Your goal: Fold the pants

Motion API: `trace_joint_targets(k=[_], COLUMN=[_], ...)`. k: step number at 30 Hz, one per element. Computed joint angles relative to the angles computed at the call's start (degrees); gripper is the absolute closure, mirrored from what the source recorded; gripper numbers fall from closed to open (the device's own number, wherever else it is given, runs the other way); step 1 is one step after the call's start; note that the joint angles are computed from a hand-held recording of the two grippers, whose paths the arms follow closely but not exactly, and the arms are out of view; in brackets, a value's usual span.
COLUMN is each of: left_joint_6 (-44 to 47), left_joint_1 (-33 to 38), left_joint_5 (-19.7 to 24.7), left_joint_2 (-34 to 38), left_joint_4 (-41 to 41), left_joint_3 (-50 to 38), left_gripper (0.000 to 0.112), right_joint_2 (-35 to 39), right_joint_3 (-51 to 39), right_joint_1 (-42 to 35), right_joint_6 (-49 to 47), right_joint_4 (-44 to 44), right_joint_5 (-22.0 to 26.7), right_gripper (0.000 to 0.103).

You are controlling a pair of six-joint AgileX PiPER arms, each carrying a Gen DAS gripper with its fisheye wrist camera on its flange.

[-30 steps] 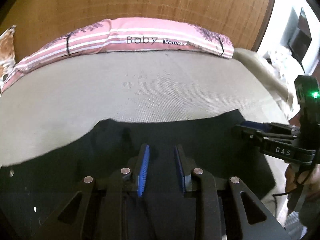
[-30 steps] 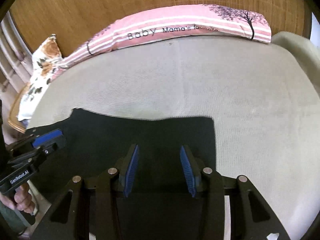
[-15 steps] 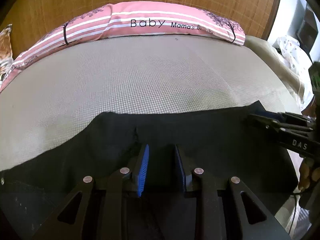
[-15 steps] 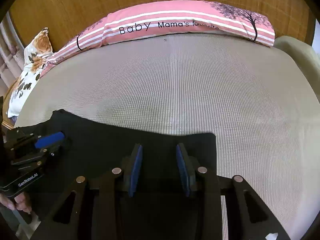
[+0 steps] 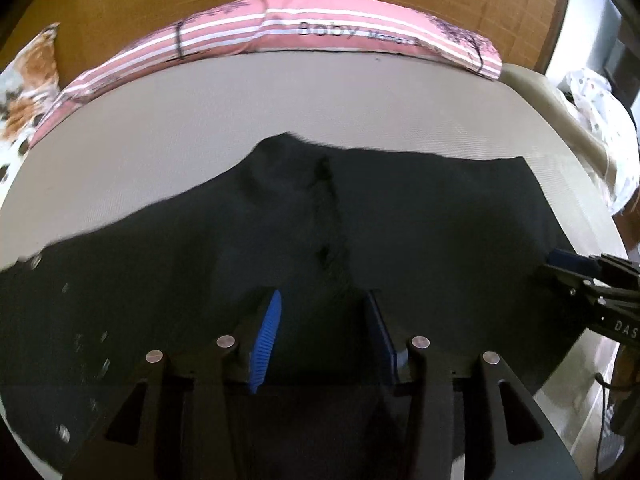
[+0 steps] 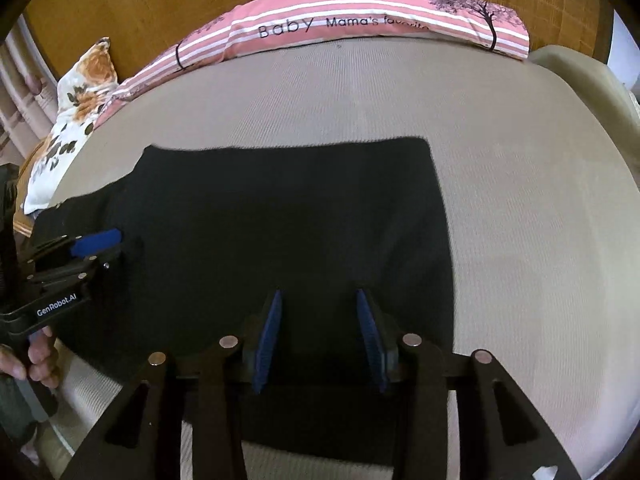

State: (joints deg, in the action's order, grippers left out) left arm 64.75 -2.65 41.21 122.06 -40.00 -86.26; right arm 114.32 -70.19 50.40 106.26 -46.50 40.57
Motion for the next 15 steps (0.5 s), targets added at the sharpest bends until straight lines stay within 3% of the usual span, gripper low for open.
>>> trace_joint_targets(k=[9, 15], left_joint_6=[0.0, -2.4], left_joint_1=[14.4, 22.1], left_joint_5=[10.5, 12.7], left_joint_2=[-3.2, -2.5], left_joint_4=[-6.6, -8.1], left_joint_3=[-0.9, -4.3], left_gripper=[0.067, 0.066], right_joint_2=[6.1, 12.2], right_joint_3=[-11.7, -23.1], right_joint_1=[2.0, 2.2], right_joint_6=[-11.6, -22.5], right_joint_4=[7.1, 13.2], right_joint_5=[0.1, 1.1], right_gripper=[0.060, 0.060])
